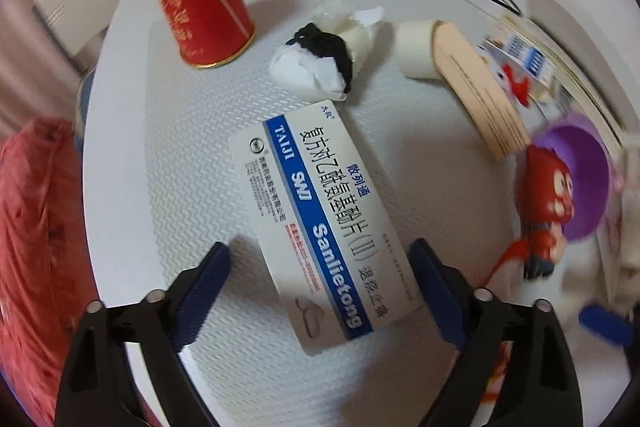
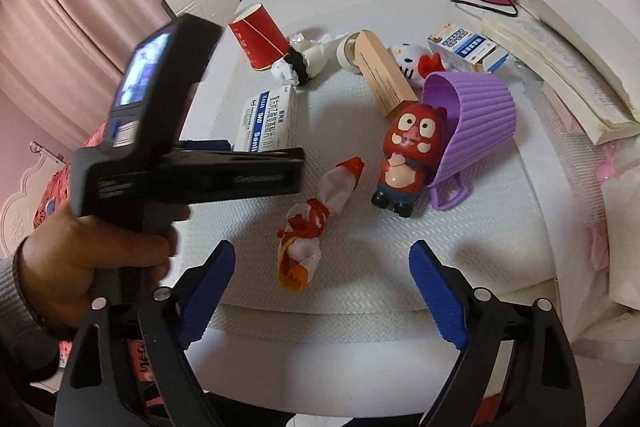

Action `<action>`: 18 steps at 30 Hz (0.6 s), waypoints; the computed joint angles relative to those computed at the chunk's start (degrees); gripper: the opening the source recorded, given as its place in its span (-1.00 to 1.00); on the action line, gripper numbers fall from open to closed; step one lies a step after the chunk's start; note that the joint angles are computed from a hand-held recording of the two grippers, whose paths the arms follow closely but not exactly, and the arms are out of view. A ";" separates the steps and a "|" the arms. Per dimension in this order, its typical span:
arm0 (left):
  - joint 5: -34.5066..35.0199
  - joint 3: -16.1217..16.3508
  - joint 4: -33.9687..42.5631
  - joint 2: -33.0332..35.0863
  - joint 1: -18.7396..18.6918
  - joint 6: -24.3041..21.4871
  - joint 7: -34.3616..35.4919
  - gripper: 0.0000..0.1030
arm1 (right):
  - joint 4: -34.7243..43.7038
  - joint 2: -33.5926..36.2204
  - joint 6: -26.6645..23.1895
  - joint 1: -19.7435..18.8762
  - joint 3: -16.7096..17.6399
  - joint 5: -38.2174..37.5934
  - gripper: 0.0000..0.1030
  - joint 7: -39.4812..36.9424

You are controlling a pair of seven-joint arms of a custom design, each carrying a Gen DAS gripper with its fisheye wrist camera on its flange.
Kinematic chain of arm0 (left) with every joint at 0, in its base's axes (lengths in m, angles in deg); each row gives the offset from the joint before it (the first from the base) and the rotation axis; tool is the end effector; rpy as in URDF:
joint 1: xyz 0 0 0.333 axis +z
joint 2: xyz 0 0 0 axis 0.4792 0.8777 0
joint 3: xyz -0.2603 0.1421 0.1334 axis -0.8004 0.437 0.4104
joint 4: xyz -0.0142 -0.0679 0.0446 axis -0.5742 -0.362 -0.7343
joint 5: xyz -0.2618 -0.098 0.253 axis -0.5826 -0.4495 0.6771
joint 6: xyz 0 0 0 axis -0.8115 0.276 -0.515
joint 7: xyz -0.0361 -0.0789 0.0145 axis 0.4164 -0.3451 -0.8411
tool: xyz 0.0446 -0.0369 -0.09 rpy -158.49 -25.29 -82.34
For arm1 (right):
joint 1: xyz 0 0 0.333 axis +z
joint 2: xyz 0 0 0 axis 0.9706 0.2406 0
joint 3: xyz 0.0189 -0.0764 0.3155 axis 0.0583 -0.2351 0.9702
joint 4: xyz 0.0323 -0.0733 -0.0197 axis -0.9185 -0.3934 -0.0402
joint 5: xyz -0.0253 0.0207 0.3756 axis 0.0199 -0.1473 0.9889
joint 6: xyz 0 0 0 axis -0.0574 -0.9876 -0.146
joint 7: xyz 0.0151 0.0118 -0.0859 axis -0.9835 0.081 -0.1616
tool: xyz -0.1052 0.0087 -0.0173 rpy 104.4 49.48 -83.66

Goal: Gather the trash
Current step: 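Close the left tool on the medicine box while the right tool grasps the red-and-white toy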

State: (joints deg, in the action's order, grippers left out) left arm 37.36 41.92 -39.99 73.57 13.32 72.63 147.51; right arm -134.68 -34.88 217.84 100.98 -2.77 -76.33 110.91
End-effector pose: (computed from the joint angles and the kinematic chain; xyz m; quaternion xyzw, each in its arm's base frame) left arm 0.5516 -0.2774 0.5565 -0.3540 0.9220 -0.1428 0.0650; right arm 0.3947 0.2505 0.5813 -0.4815 0.8292 -0.0898 0.2692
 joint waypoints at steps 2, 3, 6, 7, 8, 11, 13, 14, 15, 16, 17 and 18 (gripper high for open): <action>-2.07 -0.17 -0.42 -0.89 0.99 -0.49 6.91 0.47 | -0.23 0.48 0.98 0.13 -0.30 0.22 0.60 -0.65; -3.12 -0.09 -0.43 -1.11 1.53 -1.09 9.94 0.38 | -0.14 0.81 1.23 0.21 -0.44 0.41 0.59 -1.12; -5.00 0.00 2.59 -0.05 2.58 -5.18 18.21 0.16 | 0.11 2.01 1.90 0.39 -0.79 1.06 0.55 -2.82; -6.42 0.05 5.07 1.14 3.22 -8.51 22.20 0.16 | -0.06 2.26 2.59 0.48 -1.06 1.65 0.53 -3.36; -8.09 0.12 8.15 2.66 3.89 -12.68 25.31 0.16 | -0.26 2.38 3.16 0.51 -1.06 1.92 0.53 -3.63; -8.79 0.35 14.29 5.52 4.84 -20.95 32.52 0.16 | 0.25 3.45 2.80 0.95 -1.38 2.66 0.43 -6.78; -8.17 0.54 14.78 5.11 5.11 -23.00 37.32 0.16 | 0.53 4.09 2.91 1.26 -1.55 3.09 0.31 -9.53; -7.39 0.75 14.48 4.56 5.19 -23.65 39.27 0.16 | 0.58 4.35 2.97 1.53 -1.78 3.85 0.24 -11.09; -7.64 0.92 13.79 3.96 5.42 -24.17 40.60 0.16 | 0.57 4.58 3.13 1.68 -2.03 4.68 0.18 -12.43; -8.87 1.00 14.21 3.63 6.04 -26.49 42.83 0.16 | 0.46 4.72 3.31 1.83 -2.41 5.78 0.13 -13.86; -8.84 1.18 13.67 2.96 6.23 -26.93 44.06 0.16 | 0.34 4.83 3.53 1.81 -2.62 6.61 0.11 -14.87; -8.53 1.28 12.91 2.42 6.23 -26.70 44.94 0.16 | 0.20 4.89 3.76 1.72 -2.78 7.24 0.08 -15.77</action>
State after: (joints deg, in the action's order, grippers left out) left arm 28.83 43.21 -27.08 75.99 19.55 45.93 192.44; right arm -134.49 -29.98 221.60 102.70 -5.55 -69.09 95.14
